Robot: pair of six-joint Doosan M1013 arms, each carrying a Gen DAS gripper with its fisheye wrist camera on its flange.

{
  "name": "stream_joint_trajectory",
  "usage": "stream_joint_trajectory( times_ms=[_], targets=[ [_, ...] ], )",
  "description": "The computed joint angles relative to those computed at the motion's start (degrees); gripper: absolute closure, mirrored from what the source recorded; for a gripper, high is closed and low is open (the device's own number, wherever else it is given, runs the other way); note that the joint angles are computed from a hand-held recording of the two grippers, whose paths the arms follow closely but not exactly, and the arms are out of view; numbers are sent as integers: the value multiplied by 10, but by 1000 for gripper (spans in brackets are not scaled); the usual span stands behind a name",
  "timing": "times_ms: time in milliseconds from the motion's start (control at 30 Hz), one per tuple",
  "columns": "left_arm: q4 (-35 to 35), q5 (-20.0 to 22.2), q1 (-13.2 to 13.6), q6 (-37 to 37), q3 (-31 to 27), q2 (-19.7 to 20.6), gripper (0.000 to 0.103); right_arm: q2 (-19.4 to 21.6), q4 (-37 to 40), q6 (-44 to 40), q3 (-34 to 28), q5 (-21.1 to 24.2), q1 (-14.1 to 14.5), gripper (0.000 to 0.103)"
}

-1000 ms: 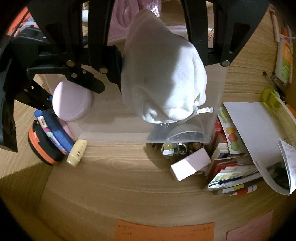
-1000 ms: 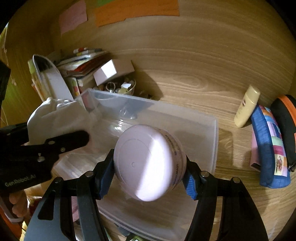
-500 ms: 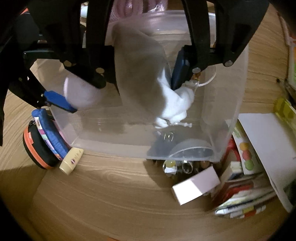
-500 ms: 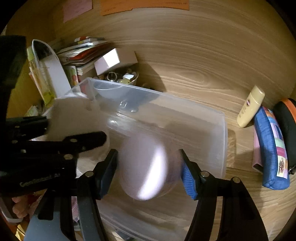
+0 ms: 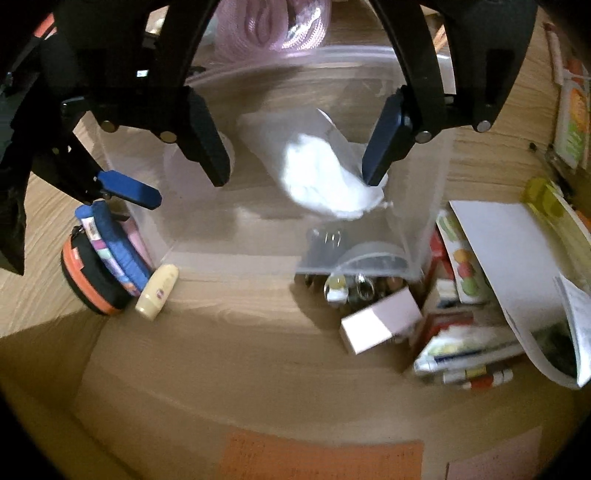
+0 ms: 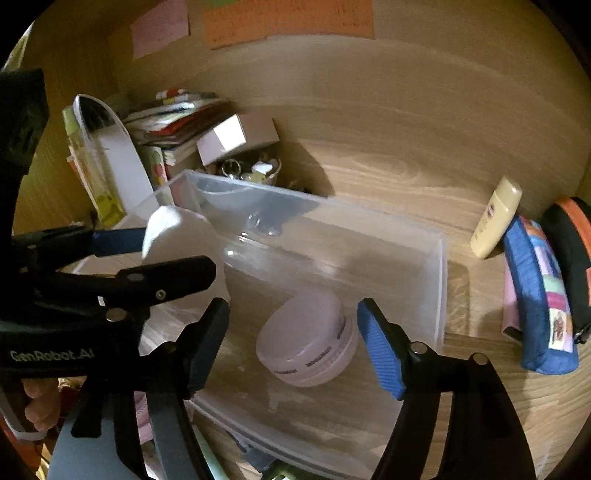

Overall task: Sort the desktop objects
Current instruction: 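Open both tools to drop the jar and the bag into the box, then move the left tool to the gold gourd ornament while the right tool approaches the green dropper bottle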

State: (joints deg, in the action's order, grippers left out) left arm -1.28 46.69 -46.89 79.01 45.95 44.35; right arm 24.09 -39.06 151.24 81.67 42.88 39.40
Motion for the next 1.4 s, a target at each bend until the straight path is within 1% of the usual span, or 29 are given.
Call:
stream_joint_trajectory(
  times_ms=[67,100,167,200,233,267,300,367,433,533,600,633,733,833,900,1000,1100,1200,1300,1400],
  targets=[
    [10,-15,0,-4,12,-11,25,-4,-19,13,1,3,4,27],
    [16,-24,0,-9,19,-17,23,-6,-30,20,2,5,6,26],
    [23,-40,0,-15,31,-28,15,-12,-52,36,5,8,11,26],
    [25,-49,0,-17,38,-33,14,-15,-61,43,7,9,13,25],
    [30,-67,1,-22,52,-45,12,-20,-73,54,10,10,16,23],
    [35,-78,1,-26,62,-52,11,-23,-83,63,13,11,18,19],
    [40,-84,1,-31,66,-56,11,-28,-95,76,17,11,20,18],
    [41,-105,3,-39,86,-74,5,-37,-118,101,24,15,26,15],
    [19,-129,8,-31,110,-93,3,-45,-136,125,31,19,31,14],
    [24,-157,10,-38,140,-115,2,-56,-156,156,41,22,38,10],
    [61,-170,9,-64,160,-129,2,-62,-174,178,47,30,44,5],
    [93,-175,8,-85,174,-138,2,-64,-184,188,50,35,47,2],
    [147,-181,9,-118,203,-154,2,-70,-202,204,56,53,57,1],
    [201,-177,11,-159,234,-169,2,-72,-206,206,59,70,64,1],
    [206,-172,14,-162,248,-174,2,-71,-206,204,60,77,67,1],
    [198,-154,20,-154,263,-176,2,-71,-201,195,64,89,73,1],
    [187,-131,25,-145,276,-173,2,-67,-194,184,66,109,81,1],
    [168,-124,26,-132,291,-173,2,-61,-181,171,68,124,86,1],
    [186,-125,25,-142,310,-178,2,-55,-162,159,70,137,90,1],
    [195,-117,28,-146,323,-180,2,-52,-146,150,74,148,93,1]
  ],
)
